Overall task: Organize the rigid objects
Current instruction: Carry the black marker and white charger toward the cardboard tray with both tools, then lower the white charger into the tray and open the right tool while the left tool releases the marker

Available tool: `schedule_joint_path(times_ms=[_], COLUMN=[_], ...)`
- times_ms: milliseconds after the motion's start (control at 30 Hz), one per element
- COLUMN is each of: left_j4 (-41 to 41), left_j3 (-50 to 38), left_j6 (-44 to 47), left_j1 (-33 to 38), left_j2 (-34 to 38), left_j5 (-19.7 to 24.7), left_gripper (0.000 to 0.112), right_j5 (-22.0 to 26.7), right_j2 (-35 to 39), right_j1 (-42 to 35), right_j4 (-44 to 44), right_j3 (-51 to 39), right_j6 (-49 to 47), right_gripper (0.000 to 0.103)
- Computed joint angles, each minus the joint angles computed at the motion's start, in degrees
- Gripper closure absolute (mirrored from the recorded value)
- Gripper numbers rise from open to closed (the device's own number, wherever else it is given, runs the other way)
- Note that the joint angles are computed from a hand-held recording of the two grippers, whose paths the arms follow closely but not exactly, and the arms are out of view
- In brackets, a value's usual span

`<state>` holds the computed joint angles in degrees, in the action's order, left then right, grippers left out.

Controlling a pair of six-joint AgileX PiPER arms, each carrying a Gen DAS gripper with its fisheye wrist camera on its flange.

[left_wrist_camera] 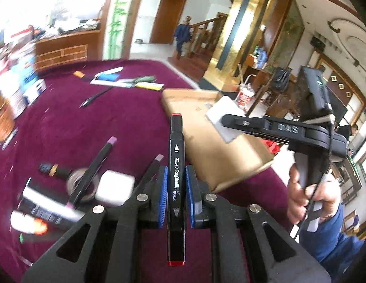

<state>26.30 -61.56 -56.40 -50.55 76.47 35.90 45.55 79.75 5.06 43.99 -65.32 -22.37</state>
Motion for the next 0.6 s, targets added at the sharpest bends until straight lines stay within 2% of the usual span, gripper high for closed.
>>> schedule_joint_path(times_ms=[133,233,333,467,600], left_j4=[-8.0,-14.2,-17.3,-20.3,-17.1], left_j3=[-10.4,-19.4,-29.0,-36.8,-42.5], left_j6=[8.2,13.9,15.7,15.2,11.6], left_j1=[3.2,5.5,7.5,8.7,8.1], left_j2=[8.8,17.2,26.6,35.0,41.0], left_j5=[-0.9,0.4,2.5,3.1,4.8], left_gripper=[0.100,0.100,0.100,0.100,0.100], right_j5=[-1.4,-0.3,-0.1,0.7,3.0], right_j2=[6.6,13.8,20.1,25.7,28.5], right_j1=[-2.5,-4.2,-4.5,-6.8,-5.8], right_j4=[-3.5,-4.2,-5.9,1.0,-1.1], right_j3=[-8.9,-16.0,-20.9,-21.7,-23.7], right_j6=[6.6,10.5,13.5,8.5,8.3], right_gripper=[0.078,0.078,0.078,0.078,0.078])
